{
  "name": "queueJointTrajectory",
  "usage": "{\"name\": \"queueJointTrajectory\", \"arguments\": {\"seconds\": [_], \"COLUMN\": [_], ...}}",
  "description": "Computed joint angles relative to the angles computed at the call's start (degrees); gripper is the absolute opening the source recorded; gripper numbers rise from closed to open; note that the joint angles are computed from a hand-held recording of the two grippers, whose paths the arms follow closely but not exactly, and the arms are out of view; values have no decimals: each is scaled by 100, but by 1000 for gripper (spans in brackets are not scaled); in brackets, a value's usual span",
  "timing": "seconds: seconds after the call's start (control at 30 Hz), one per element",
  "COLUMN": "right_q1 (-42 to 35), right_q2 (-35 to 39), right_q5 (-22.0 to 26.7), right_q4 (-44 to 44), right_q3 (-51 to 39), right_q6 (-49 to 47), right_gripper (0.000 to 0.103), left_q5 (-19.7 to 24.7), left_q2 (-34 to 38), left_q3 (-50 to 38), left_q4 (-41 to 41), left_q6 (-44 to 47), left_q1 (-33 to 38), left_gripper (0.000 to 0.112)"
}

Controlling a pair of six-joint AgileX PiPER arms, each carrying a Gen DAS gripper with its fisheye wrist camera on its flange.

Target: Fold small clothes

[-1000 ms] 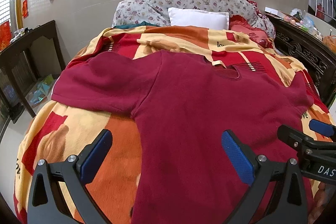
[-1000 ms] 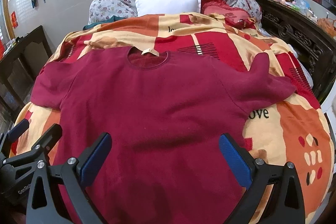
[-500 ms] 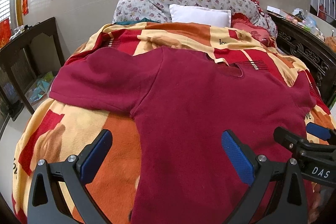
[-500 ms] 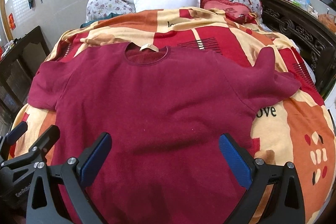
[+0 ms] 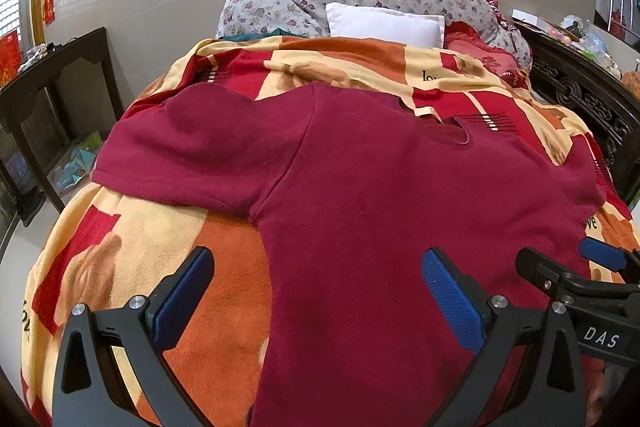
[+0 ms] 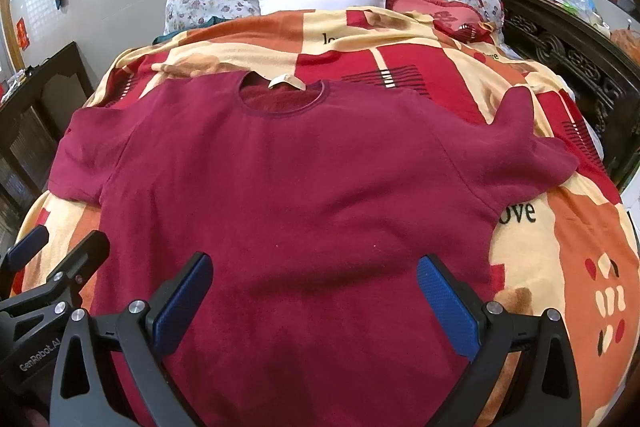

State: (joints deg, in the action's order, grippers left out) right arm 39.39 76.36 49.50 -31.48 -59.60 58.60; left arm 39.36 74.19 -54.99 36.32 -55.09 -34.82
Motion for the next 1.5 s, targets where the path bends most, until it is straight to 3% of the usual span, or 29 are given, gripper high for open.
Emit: {"name": "queueJointTrajectory", "arguments": {"seconds": [0.3, 0.43, 0.6, 0.77, 0.87, 0.93, 1.0, 1.1, 1.2, 1.27, 1.33, 1.4, 1.5], "right_q1": [-124, -241, -213, -413, -449, -498, -539, -561, -525, -485, -466, -457, -493], "right_q2": [135, 201, 297, 244, 229, 276, 346, 470, 570, 627, 660, 695, 701], "right_q5": [-157, -317, -528, -1115, -1308, -1388, -1453, -1489, -1473, -1457, -1461, -1443, -1466], "right_q4": [114, 300, 424, 1142, 1265, 1386, 1523, 1743, 1874, 1893, 1925, 1925, 2040], "right_q3": [5, -9, -21, 90, 140, 142, 135, 95, 28, -26, -46, -63, -46], "right_q6": [-116, -296, -480, -1011, -1027, -1122, -1247, -1493, -1665, -1712, -1766, -1774, -1851], "right_gripper": [103, 103, 103, 103, 103, 103, 103, 103, 103, 103, 103, 103, 103], "left_q5": [-159, -392, -526, -254, -46, 185, 448, 550, 746, 909, 853, 348, -574], "left_q2": [12, -95, -45, 1055, 1783, 2348, 2933, 3505, 4109, 4420, 4433, 4059, 3009], "left_q3": [35, 25, -139, -1235, -1896, -2326, -2750, -3194, -3924, -4255, -4247, -3898, -2953], "left_q4": [-385, -1950, -2825, -4371, -5096, -6102, -6775, -7107, -6855, -7090, -7359, -7087, -7073], "left_q6": [486, 2005, 3285, 4799, 5087, 5563, 5630, 5635, 5453, 5611, 5781, 5648, 5929], "left_q1": [410, 1518, 3119, 5039, 5851, 6410, 6776, 6948, 6846, 6849, 6862, 6758, 6566], "left_gripper": [103, 103, 103, 103, 92, 89, 88, 86, 75, 59, 29, 9, 9]}}
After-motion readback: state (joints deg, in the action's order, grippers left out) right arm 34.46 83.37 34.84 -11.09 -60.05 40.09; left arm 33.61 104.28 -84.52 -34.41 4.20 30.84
